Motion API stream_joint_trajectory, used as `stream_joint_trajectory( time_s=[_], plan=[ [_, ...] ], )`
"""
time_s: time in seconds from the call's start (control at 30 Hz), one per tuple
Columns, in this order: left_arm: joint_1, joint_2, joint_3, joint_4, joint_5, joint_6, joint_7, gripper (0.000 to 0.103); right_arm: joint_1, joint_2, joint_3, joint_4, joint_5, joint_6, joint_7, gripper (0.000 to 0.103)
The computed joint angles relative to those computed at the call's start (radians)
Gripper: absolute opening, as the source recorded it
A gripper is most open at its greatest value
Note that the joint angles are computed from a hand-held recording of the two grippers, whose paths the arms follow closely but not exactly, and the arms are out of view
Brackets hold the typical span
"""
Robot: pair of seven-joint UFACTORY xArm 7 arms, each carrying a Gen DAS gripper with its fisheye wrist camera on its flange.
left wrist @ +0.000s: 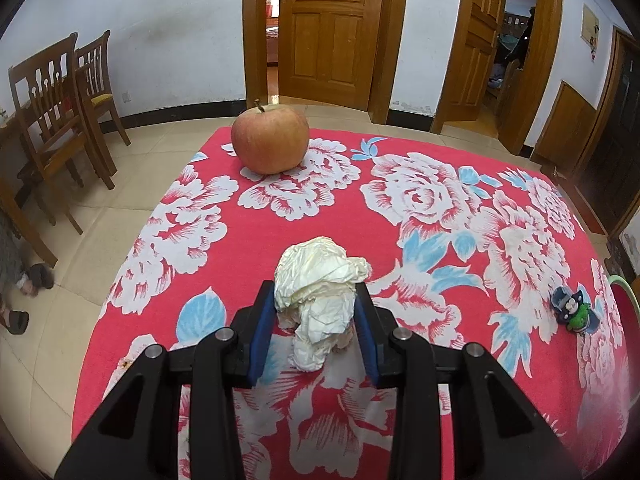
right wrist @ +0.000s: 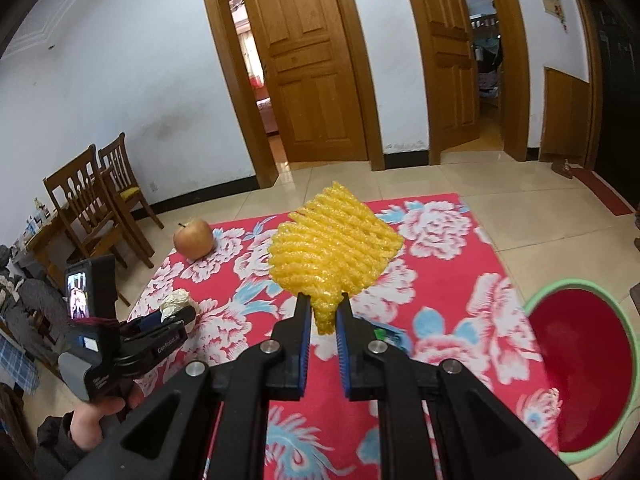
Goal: Collect trash
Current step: 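Carry the foam net over the bucket and open the right tool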
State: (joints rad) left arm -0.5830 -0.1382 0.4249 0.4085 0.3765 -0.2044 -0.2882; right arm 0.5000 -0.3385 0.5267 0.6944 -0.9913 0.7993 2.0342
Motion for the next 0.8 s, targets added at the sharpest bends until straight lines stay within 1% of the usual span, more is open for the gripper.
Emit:
stream_joint_trajectory(
  time_s=[0.03, 0.07, 0.13, 0.23, 0.33, 0.43, 0.5, 0.57, 0.7, 0.8],
  plan=[
    [-0.009, -0.004, 0.007, -0.002, 0.005, 0.001, -0.001, 0.038, 0.011, -0.020, 0.003, -0.011, 0.019, 0.015, -0.004, 0.014],
    [-0.045, -0.010, 0.043, -0.004, 0.019, 0.002, -0.006, 0.038, 0.019, -0.040, 0.009, -0.021, 0.037, 0.030, -0.007, 0.014],
    [-0.063, -0.015, 0.053, -0.007, 0.017, 0.001, 0.002, 0.038, 0.031, -0.075, 0.023, -0.039, 0.072, 0.056, -0.012, 0.014],
    [-0.063, -0.030, 0.040, -0.017, 0.003, -0.002, 0.023, 0.038, 0.045, -0.134, 0.049, -0.068, 0.136, 0.102, -0.020, 0.013],
    [-0.037, -0.055, 0.000, -0.029, -0.022, 0.003, 0.047, 0.038, 0.060, -0.201, 0.076, -0.099, 0.208, 0.147, -0.030, 0.014],
    [-0.048, -0.097, -0.007, -0.047, -0.054, 0.019, 0.075, 0.038, 0.073, -0.272, 0.103, -0.132, 0.278, 0.188, -0.037, 0.014],
    [-0.049, -0.138, -0.024, -0.064, -0.075, 0.037, 0.095, 0.038, 0.085, -0.322, 0.121, -0.161, 0.327, 0.210, -0.034, 0.014],
    [-0.066, -0.175, -0.026, -0.079, -0.095, 0.056, 0.114, 0.038, 0.094, -0.366, 0.134, -0.187, 0.371, 0.226, -0.034, 0.014],
    [-0.126, -0.266, -0.014, -0.106, -0.142, 0.106, 0.152, 0.038, 0.111, -0.440, 0.157, -0.234, 0.449, 0.249, -0.024, 0.014],
    [-0.137, -0.324, -0.049, -0.125, -0.179, 0.133, 0.169, 0.038, 0.134, -0.498, 0.172, -0.272, 0.507, 0.271, -0.009, 0.014]
  ],
)
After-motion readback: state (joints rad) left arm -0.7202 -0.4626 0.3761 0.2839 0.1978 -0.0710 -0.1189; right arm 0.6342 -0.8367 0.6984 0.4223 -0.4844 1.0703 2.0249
